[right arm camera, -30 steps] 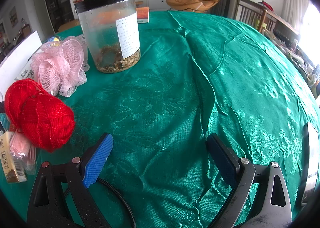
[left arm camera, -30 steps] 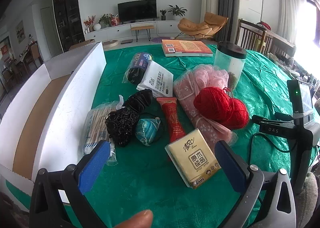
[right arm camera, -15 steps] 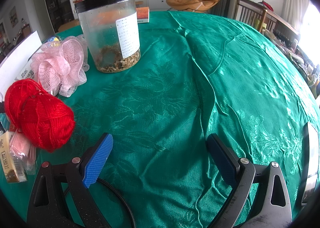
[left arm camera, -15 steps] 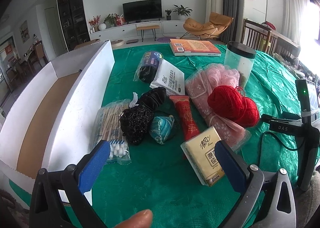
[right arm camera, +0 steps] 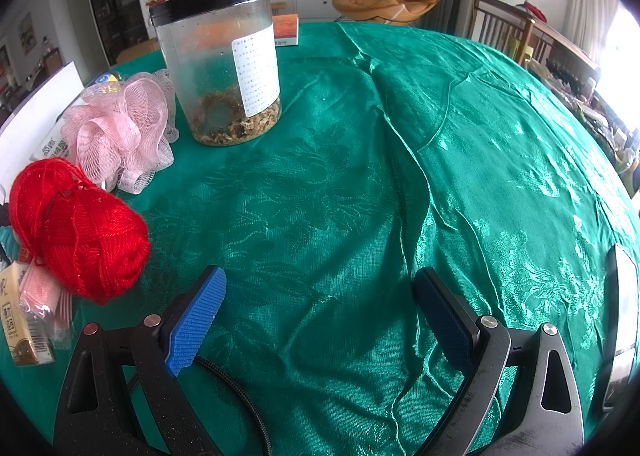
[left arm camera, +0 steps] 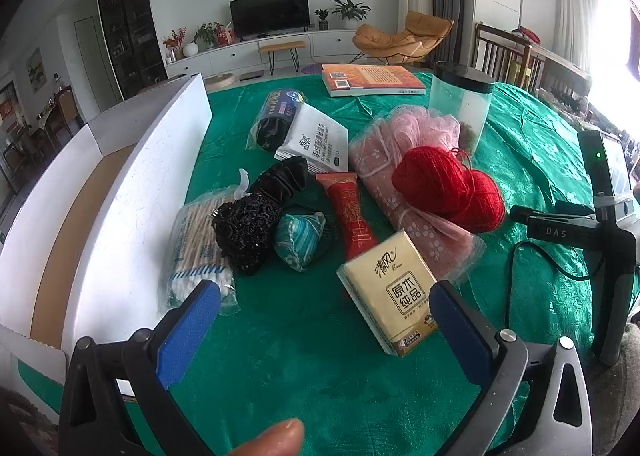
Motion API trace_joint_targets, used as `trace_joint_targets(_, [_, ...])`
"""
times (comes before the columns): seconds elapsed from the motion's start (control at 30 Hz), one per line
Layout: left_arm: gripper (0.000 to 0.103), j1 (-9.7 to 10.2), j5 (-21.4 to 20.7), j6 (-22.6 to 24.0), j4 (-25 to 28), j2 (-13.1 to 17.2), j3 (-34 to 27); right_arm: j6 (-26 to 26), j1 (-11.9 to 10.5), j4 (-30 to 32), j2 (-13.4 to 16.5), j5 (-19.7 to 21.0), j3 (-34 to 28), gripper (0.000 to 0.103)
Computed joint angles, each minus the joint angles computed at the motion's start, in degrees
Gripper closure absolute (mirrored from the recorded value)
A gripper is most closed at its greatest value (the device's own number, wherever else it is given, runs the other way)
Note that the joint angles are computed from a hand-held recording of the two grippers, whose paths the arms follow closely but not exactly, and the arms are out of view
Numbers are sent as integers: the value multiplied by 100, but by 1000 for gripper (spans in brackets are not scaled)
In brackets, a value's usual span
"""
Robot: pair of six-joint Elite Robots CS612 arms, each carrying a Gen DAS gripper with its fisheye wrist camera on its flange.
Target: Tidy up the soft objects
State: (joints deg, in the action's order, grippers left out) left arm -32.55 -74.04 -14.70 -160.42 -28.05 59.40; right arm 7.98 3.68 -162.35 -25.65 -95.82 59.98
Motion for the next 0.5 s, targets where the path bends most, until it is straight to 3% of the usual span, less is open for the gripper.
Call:
trace_joint_targets(0.23, [0,-39,-707,-202,607,266,-545,-1,-1,-1,1,1,-1,6])
trace_joint_targets(0.4, [0,-50,-432,-910,1495,721,-1411,-2,-1,-1,3,2,-3,6])
trace_joint_targets(0.5, [0,-7,-351,-1150,1748,737,-1381,-2,-1,-1,4,2,-5,6])
